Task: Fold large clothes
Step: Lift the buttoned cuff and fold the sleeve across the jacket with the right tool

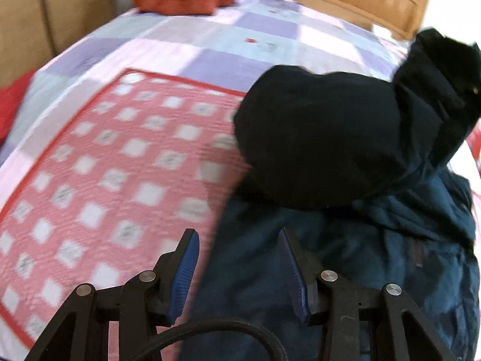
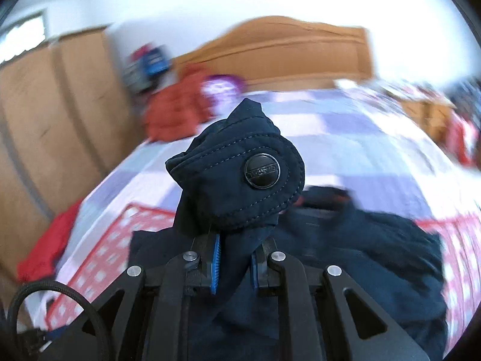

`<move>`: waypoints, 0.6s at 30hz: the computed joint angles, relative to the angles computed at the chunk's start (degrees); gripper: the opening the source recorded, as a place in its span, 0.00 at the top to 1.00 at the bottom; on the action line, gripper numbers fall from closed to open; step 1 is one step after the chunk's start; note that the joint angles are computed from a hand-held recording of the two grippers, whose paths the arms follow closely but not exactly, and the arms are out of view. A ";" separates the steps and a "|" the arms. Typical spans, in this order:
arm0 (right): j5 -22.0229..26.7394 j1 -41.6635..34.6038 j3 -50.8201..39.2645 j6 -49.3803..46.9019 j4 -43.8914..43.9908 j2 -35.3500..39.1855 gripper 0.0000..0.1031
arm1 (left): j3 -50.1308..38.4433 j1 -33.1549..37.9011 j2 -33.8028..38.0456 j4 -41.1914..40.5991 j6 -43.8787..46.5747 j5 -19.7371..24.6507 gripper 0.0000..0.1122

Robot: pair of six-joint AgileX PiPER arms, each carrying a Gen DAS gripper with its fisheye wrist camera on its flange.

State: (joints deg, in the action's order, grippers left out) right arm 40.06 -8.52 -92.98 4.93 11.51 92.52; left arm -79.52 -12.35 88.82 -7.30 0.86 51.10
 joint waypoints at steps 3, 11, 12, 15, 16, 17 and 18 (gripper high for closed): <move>0.20 -14.60 6.00 -7.70 8.61 -1.09 0.84 | -2.48 -6.76 3.17 2.83 -4.24 -0.49 0.58; 4.71 -34.25 14.62 -24.68 25.68 7.80 0.84 | -15.41 -19.21 18.11 9.60 -10.73 -0.38 0.58; 5.69 -35.34 14.79 -25.76 27.89 8.90 0.84 | -17.47 -19.97 20.10 10.01 -11.07 0.05 0.59; 6.98 -37.95 17.70 -31.09 33.76 10.16 0.83 | -26.49 -21.39 27.09 10.27 -11.69 2.90 0.58; 8.66 -38.84 17.62 -31.93 35.58 10.71 0.83 | -28.89 -21.76 28.78 10.69 -12.08 3.67 0.58; 9.56 -39.17 17.91 -31.91 36.52 10.63 0.82 | -31.35 -21.96 30.44 11.14 -12.26 4.43 0.58; 10.81 -39.86 17.90 -32.37 37.58 10.89 0.82 | -34.43 -22.15 32.50 11.89 -12.53 5.39 0.58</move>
